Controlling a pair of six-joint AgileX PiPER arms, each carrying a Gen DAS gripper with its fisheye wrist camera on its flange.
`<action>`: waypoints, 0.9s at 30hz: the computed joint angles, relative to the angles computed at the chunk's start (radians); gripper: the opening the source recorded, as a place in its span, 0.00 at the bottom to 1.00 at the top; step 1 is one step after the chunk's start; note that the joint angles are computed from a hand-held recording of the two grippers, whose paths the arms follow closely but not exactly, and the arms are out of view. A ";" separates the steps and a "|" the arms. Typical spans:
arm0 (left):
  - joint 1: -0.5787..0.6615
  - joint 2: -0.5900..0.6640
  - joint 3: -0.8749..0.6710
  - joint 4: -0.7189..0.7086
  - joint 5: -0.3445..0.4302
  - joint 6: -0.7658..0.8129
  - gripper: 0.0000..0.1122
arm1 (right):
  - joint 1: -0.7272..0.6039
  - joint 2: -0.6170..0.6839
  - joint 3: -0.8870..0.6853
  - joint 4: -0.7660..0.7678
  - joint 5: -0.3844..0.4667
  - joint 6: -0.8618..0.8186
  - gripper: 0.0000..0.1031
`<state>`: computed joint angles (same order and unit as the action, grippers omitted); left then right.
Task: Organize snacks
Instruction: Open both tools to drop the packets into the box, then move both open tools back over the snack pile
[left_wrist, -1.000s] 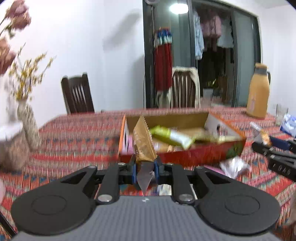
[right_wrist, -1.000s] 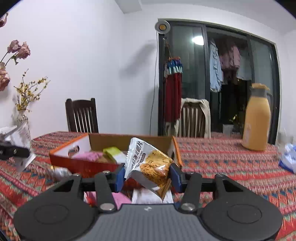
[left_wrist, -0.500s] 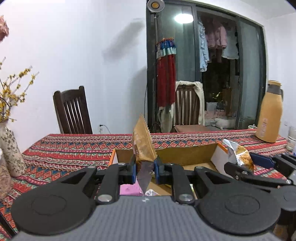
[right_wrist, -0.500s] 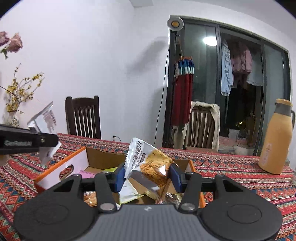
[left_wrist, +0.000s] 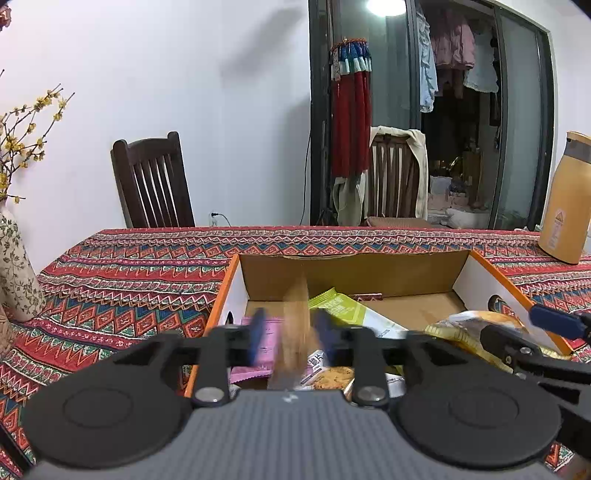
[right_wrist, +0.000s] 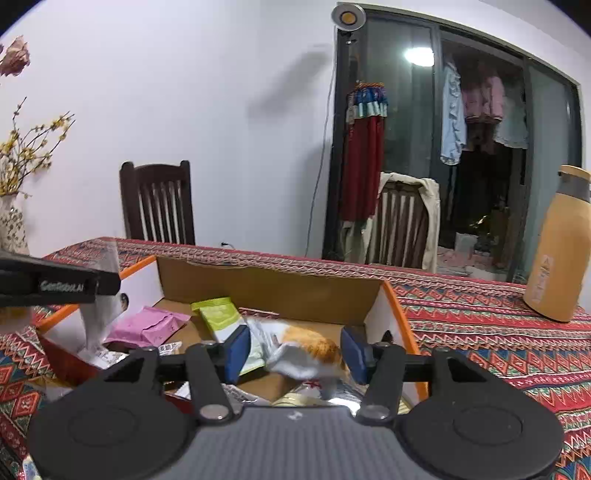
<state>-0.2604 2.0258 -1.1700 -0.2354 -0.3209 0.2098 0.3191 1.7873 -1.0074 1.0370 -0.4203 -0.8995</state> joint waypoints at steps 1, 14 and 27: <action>0.001 -0.002 0.006 -0.008 -0.014 0.006 0.68 | -0.002 -0.009 0.014 -0.017 -0.009 0.024 0.70; -0.005 -0.083 0.059 -0.138 0.022 0.105 0.92 | -0.005 -0.042 0.069 -0.049 -0.114 0.127 1.00; 0.061 -0.329 0.370 0.267 0.040 -0.249 0.92 | 0.155 -0.287 0.283 0.069 -0.220 0.036 1.00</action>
